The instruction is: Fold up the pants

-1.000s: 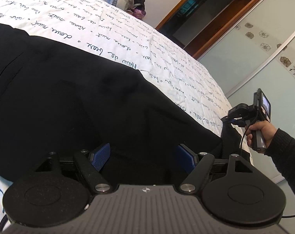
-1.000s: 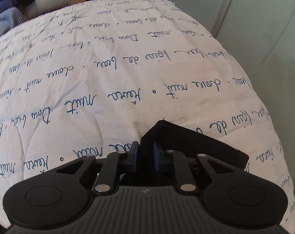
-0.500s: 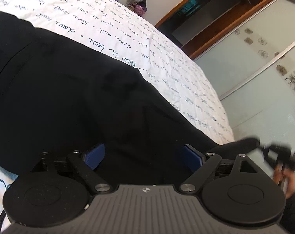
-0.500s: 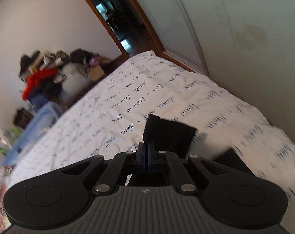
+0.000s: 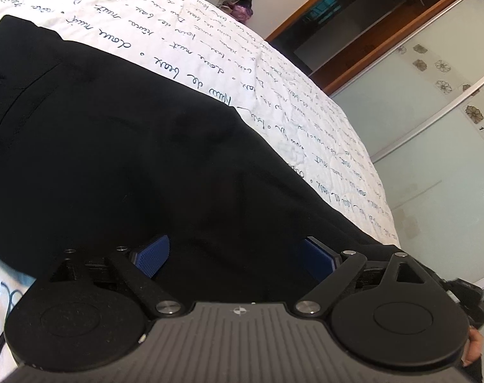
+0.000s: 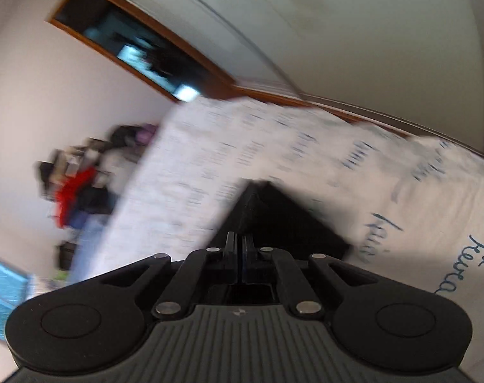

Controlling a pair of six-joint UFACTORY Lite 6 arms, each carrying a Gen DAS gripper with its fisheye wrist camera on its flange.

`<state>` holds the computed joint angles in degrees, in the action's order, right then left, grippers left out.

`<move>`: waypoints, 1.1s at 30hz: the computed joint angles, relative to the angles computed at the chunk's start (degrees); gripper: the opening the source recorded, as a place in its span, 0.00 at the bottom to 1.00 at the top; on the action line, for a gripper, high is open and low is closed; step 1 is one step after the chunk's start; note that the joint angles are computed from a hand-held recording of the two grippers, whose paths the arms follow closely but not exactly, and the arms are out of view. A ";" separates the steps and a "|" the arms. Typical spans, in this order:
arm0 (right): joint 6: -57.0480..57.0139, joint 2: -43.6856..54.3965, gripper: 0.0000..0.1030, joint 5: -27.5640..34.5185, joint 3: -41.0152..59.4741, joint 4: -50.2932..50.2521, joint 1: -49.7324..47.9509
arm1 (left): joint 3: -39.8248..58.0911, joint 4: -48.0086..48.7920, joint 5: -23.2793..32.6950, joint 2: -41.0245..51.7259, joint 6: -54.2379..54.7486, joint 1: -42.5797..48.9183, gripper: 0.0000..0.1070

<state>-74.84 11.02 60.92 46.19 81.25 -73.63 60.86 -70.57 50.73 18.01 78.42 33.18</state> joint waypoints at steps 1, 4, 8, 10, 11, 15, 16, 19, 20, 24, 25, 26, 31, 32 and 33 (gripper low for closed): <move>-0.74 0.19 0.02 -0.32 0.11 -0.87 -0.72 | -0.58 -0.36 -0.42 -0.43 0.30 -0.13 0.86; -2.86 12.34 0.02 -5.69 4.80 -3.59 -1.58 | -2.03 -0.93 -2.06 -1.55 1.84 -1.02 0.87; -6.31 23.15 0.02 -1.13 7.39 -0.05 -5.25 | -1.32 2.86 -3.22 -3.02 -1.96 -1.95 0.87; -6.45 21.73 0.03 -1.38 6.99 -0.31 -4.84 | -1.26 3.90 -3.69 -3.63 -2.54 -2.25 0.87; -4.42 21.97 0.03 -0.79 8.35 -1.90 -4.85 | -1.39 4.39 -4.11 -4.01 -3.02 -2.41 0.87; -5.42 18.00 0.03 6.09 5.58 2.97 -10.47 | -4.72 4.78 -5.99 -8.51 -3.71 -2.98 0.87; -5.33 18.10 0.03 8.73 5.89 3.67 -11.09 | -5.48 4.81 -6.73 -9.31 -3.18 -3.36 0.87; 0.53 18.95 0.04 14.08 11.33 1.41 -4.74 | -7.73 4.54 -8.94 -12.06 -1.50 -5.56 0.87; 1.51 18.52 0.04 14.33 12.41 0.78 -0.95 | -8.50 3.89 -9.77 -12.86 -0.76 -6.50 0.87; 6.47 19.72 0.04 8.10 20.03 -3.02 17.94 | -10.69 2.08 -11.78 -15.10 1.00 -9.84 0.87; 7.56 20.61 0.04 6.76 22.24 -3.88 21.97 | -11.16 1.72 -11.91 -15.49 1.52 -10.37 0.87; 8.79 21.66 0.04 5.79 24.63 -5.02 25.58 | -11.42 1.65 -11.84 -15.62 1.83 -10.66 0.87; 17.41 26.25 0.04 4.23 35.94 -14.09 35.93 | -12.08 0.94 -11.34 -14.60 3.34 -10.32 0.87; 18.22 26.74 0.04 3.74 38.02 -16.94 37.16 | -12.09 0.57 -11.12 -14.11 4.00 -9.96 0.87; 19.32 28.19 0.04 2.85 41.28 -19.88 38.44 | -12.10 0.30 -11.01 -13.54 4.84 -9.64 0.87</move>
